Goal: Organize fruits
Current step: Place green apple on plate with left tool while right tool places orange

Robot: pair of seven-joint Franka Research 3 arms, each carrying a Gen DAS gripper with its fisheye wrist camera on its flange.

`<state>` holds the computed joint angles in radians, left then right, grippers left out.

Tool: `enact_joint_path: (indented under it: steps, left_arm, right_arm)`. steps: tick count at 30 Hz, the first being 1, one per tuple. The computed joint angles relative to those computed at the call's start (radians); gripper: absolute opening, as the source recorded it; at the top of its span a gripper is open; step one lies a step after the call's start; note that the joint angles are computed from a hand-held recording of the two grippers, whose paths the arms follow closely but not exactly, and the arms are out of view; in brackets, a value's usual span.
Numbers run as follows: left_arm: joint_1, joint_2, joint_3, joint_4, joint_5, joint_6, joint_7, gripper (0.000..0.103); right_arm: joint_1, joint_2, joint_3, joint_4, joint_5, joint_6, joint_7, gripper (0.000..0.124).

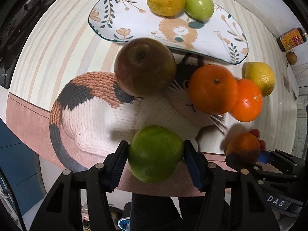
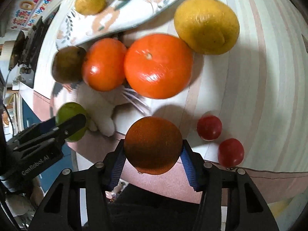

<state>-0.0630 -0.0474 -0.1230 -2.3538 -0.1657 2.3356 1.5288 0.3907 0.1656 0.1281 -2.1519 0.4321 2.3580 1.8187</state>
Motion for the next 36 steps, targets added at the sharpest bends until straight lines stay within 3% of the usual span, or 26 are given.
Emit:
enact_joint_path:
  steps: [5, 9, 15, 22, 27, 36]
  left_arm:
    - [0.010, -0.071, 0.032, 0.051, -0.108, -0.061, 0.078, 0.055]
    - [0.022, -0.061, 0.049, 0.157, -0.134, -0.076, 0.116, 0.055]
    - [0.054, 0.123, 0.029, 0.374, 0.003, -0.038, 0.050, 0.055]
    - [0.107, 0.404, 0.005, 0.672, 0.090, -0.173, -0.013, 0.056]
    - [0.141, 0.553, -0.016, 0.857, 0.065, -0.309, -0.048, 0.056]
    - [0.136, 0.647, -0.027, 0.961, 0.114, -0.362, -0.080, 0.056]
  right_arm:
    - [-0.012, -0.039, -0.007, 0.059, 0.011, 0.012, -0.016, 0.057]
    - [-0.025, 0.021, -0.024, 0.194, -0.037, 0.011, -0.006, 0.057]
    - [-0.032, 0.259, -0.066, 0.516, -0.181, -0.092, 0.068, 0.057]
    - [-0.019, 0.532, -0.087, 0.878, -0.270, -0.286, 0.086, 0.057]
    - [-0.018, 0.617, -0.090, 0.991, -0.276, -0.350, 0.083, 0.057]
    - [-0.015, 0.673, -0.093, 1.060, -0.283, -0.383, 0.064, 0.058]
